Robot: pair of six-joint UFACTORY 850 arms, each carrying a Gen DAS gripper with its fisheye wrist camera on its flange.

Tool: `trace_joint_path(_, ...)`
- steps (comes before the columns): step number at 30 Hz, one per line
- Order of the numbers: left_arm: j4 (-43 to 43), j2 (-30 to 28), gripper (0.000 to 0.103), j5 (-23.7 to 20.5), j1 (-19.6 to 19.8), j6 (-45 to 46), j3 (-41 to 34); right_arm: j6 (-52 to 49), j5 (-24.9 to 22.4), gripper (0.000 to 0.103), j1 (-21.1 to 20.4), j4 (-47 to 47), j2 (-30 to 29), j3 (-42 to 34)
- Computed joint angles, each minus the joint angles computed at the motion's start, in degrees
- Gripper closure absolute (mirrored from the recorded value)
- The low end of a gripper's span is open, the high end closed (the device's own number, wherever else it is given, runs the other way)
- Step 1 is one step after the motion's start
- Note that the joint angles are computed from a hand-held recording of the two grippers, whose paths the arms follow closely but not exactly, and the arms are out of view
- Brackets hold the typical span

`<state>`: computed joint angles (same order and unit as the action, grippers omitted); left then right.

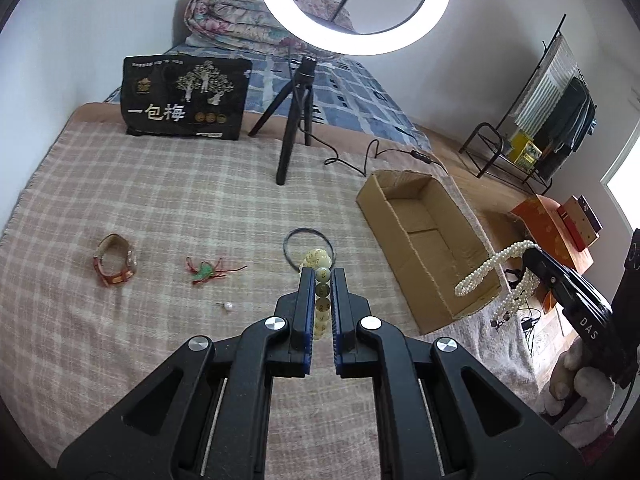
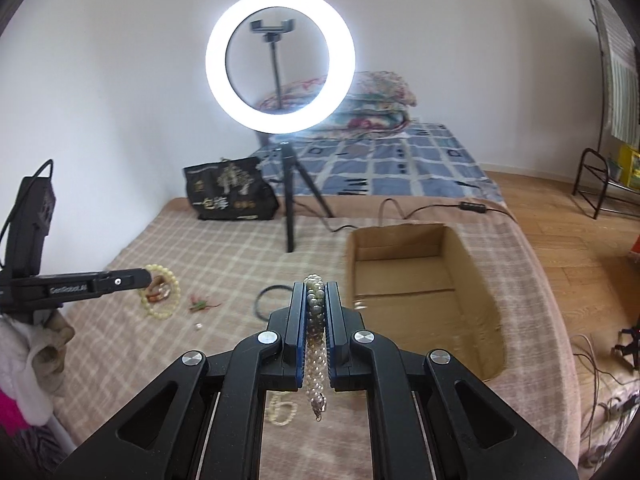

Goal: Organize jewelry
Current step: 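Carry bracelet and necklace into the cardboard box and open both tools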

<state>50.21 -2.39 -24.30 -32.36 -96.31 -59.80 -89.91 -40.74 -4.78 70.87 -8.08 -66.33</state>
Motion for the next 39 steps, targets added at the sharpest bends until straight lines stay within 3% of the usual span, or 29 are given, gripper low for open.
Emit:
trace_joint_path(14, -9.17, -14.99, 0.098, 2.35, -1.81, 12.7, -17.03, 3.45, 5.0, 0.096, -2.99, -1.43, -7.62, -6.81)
trace_joint_path(24, -19.48, -23.7, 0.098, 2.43, -2.87, 23.55, -27.0, 8.59, 5.56, 0.096, -3.67, -2.67, -14.56, -13.55)
trace_joint_path(39, -25.56, -29.19, 0.098, 1.32, -4.26, 31.1, -32.86, 12.87, 4.87, 0.096, -2.56, -3.83, -19.82, -18.69)
